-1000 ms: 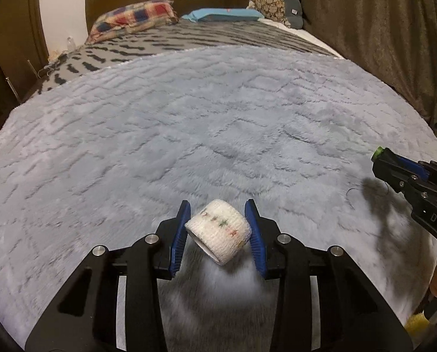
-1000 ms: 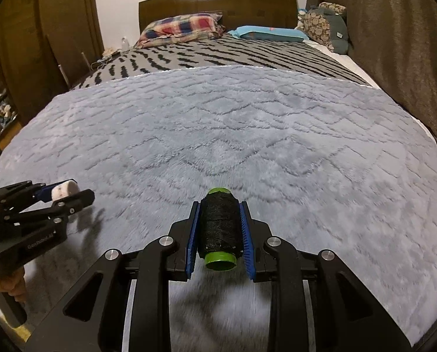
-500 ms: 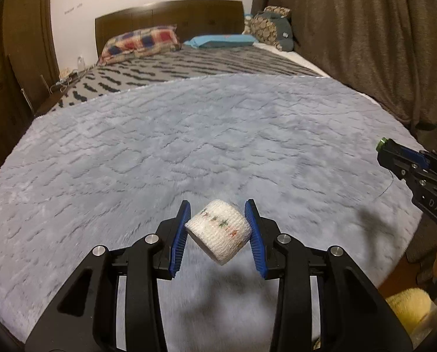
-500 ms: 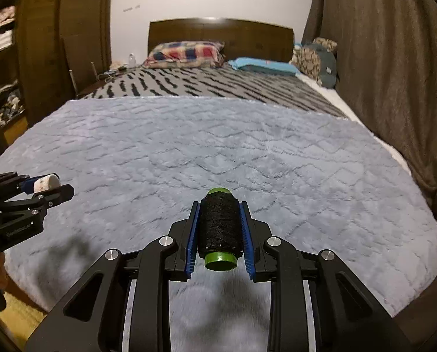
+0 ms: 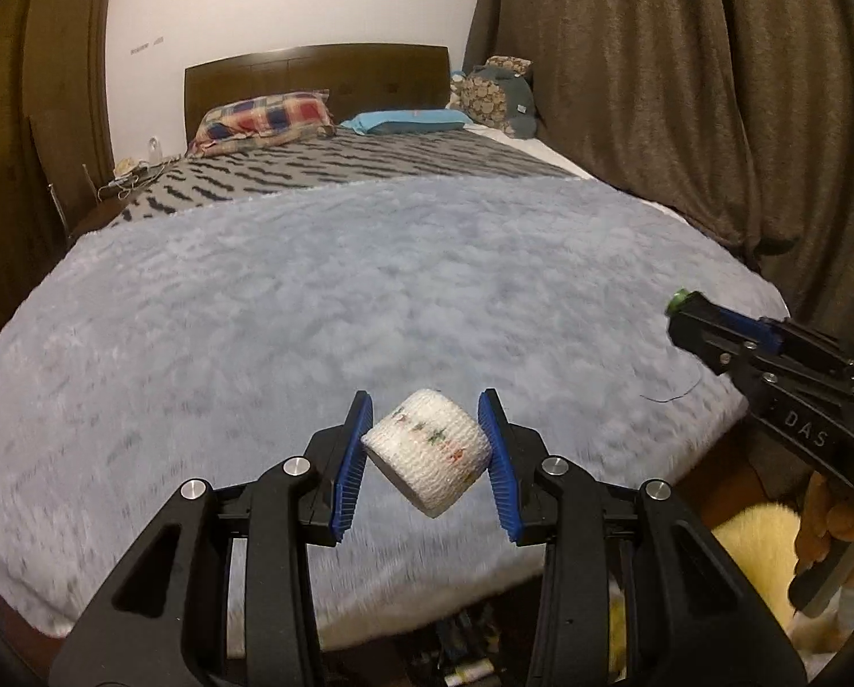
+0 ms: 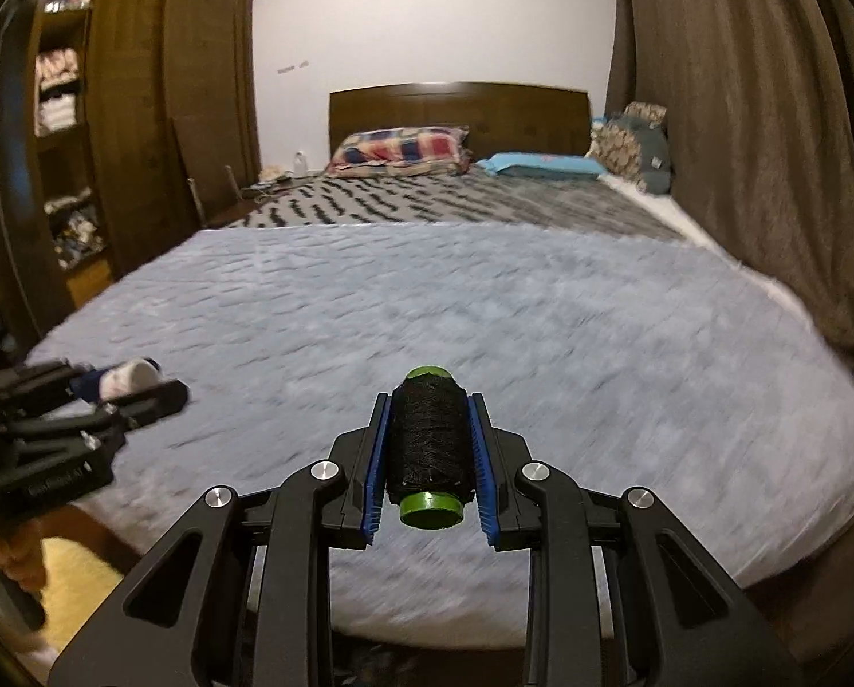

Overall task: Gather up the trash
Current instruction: 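Lower the tape roll and spool below the bed edge and open both tools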

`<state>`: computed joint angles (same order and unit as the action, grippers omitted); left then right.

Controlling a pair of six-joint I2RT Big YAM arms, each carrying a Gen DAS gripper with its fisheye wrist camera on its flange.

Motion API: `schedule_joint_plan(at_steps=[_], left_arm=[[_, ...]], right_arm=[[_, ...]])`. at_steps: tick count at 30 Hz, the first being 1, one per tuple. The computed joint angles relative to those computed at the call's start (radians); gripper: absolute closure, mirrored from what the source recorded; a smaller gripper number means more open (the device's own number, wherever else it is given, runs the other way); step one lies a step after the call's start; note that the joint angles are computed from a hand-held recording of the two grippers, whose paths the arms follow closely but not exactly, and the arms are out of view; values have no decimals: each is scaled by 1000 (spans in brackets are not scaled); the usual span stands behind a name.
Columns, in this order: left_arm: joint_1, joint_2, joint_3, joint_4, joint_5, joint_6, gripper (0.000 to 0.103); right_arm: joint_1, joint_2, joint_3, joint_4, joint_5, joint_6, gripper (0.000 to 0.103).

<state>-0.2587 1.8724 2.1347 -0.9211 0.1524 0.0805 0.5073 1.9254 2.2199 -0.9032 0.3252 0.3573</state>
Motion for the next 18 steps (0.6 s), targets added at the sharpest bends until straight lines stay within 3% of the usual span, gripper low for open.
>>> schedule_joint_plan(at_steps=[3,7,18], left_arm=[[5,-71,-147,43,11,-4,67],[15,-114,-271,57,-2,-5,67],[36,-115,-421,8,4,12,67]], right_arm=[[17,-52,-124,40,-35,48,76],[31,-75,-208,31,-71,71,76],[48,-56,-308,-18,-186,121,76]])
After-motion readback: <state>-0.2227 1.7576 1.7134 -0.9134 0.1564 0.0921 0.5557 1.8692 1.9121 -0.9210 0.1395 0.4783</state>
